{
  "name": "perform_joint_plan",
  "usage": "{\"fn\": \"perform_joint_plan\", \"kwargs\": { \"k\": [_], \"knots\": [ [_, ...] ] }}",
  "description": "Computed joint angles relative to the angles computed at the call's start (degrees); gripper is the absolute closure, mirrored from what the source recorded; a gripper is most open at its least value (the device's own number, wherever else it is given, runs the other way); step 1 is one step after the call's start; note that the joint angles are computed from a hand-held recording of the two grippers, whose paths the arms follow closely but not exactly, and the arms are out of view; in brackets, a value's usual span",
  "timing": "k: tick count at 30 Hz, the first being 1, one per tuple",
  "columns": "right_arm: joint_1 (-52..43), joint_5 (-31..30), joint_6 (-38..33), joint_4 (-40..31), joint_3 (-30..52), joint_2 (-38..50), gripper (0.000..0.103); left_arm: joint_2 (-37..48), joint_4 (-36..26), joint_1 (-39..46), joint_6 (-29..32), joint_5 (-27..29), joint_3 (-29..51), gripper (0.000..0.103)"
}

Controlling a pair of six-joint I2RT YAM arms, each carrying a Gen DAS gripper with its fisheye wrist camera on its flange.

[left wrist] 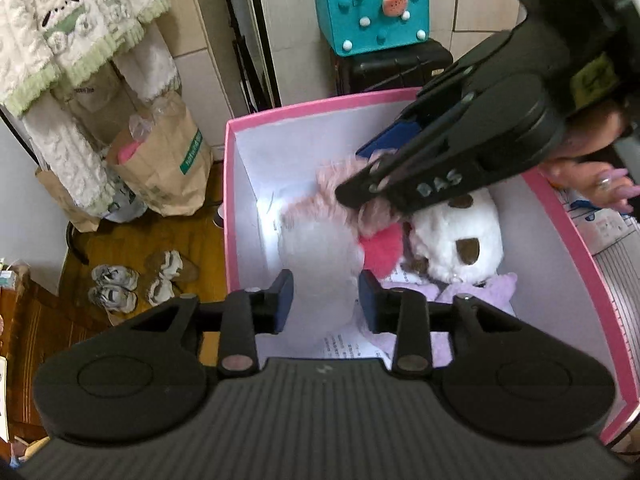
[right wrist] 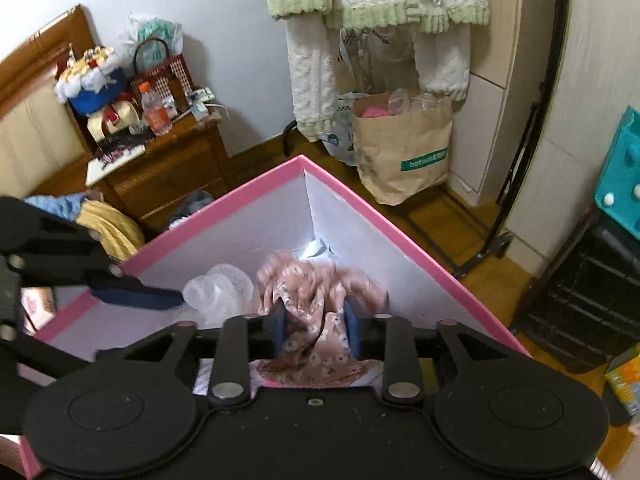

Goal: Organize soft objects
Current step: 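Lower the bath puff and scrunchie into the shoebox and open both tools, then withdraw both tools from the shoebox toward the orange ball and wipes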

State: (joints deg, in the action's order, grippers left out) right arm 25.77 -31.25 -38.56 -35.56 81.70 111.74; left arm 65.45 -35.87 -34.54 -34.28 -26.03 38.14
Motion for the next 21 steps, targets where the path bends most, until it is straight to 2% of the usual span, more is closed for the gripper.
{"fn": "perform_joint_plan", "kwargs": {
  "k": [4,7,12,17,21],
  "knots": [
    [-1.1,-1.6,1.5,2.2,-2.1,-2.0,0.057,-2.4,-1.5,-1.0,-1.8,-0.8,-0.4,0.062],
    [-2.3,-2.0,1.2,4.0,-5.6,-5.6,0.057,-3.7,-3.3,-2.5,-3.5,-1.6,-0.3,0.061],
    [-4.7,-3.9,0.6,3.4,-11.0,-12.3,0.057,-6.2,-7.3,-6.1,-8.1,-2.9,0.3,0.056],
    [-9.0,-7.3,-2.5,-0.9,-15.5,-18.8,0.056,-7.2,-14.3,-12.7,-14.8,-5.7,3.1,0.053],
    [-11.9,-9.5,-6.0,-6.9,-17.1,-23.8,0.056,-6.8,-21.5,-18.8,-21.2,-7.6,6.9,0.051]
  ]
}}
